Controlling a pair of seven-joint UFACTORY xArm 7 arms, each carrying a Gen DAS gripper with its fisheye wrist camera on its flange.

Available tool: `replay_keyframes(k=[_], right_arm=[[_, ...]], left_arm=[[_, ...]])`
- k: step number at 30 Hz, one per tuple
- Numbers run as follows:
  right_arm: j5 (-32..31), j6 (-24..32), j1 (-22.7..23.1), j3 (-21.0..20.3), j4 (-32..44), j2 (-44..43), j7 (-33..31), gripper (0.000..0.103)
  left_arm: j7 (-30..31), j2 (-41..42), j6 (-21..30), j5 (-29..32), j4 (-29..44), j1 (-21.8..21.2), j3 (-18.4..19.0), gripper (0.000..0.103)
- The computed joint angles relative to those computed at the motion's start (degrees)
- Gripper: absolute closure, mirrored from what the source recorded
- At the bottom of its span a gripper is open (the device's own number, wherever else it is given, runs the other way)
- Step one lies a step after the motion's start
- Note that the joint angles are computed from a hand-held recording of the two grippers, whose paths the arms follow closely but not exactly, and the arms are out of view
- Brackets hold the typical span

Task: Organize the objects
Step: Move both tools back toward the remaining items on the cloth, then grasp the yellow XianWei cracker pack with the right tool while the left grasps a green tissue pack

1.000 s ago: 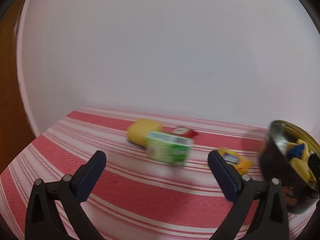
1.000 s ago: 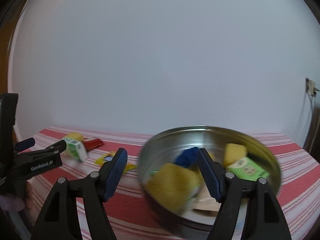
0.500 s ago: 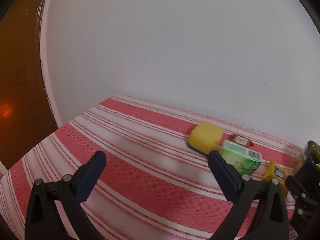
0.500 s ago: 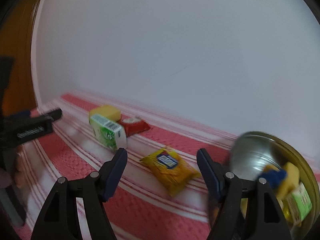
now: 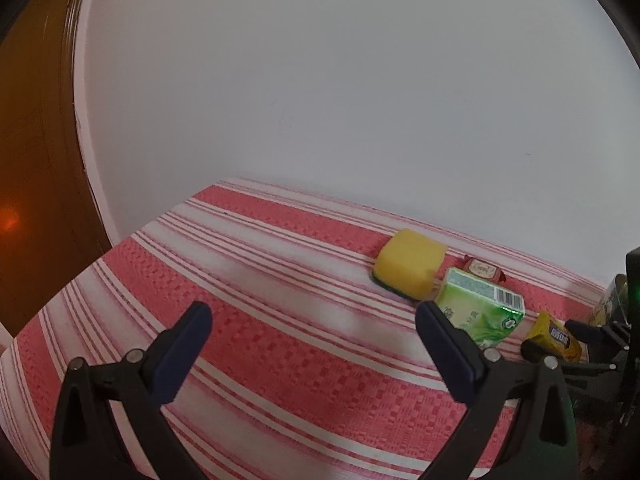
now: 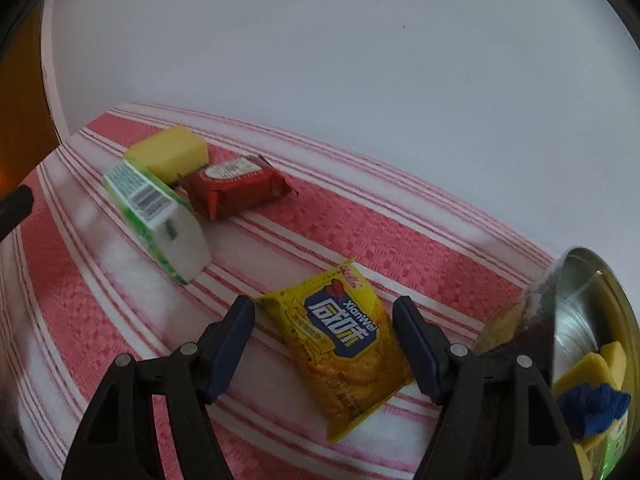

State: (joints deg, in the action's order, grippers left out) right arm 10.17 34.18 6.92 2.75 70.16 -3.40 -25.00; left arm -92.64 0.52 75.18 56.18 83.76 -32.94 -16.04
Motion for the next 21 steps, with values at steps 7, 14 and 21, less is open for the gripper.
replay_keyframes(k=[7, 14, 21], right_arm=[[10.3, 5.0, -0.9, -1.6, -1.0, -1.8, -4.0, 0.048], [27.6, 5.0, 0.6, -4.5, -5.1, -5.4, -8.9, 0.050], [36.6, -8.9, 2.6, -4.2, -10.5, -9.1, -14.8, 0.050]], left_arm=[[0.1, -0.6, -2.5, -1.8, -0.6, 0.9, 0.4, 0.000], [0.5, -0.8, -5.0, 0.1, -1.0, 0.9, -0.1, 0.000], [6.2, 1.5, -13.7, 3.2, 0.9, 0.4, 0.0, 0.000]])
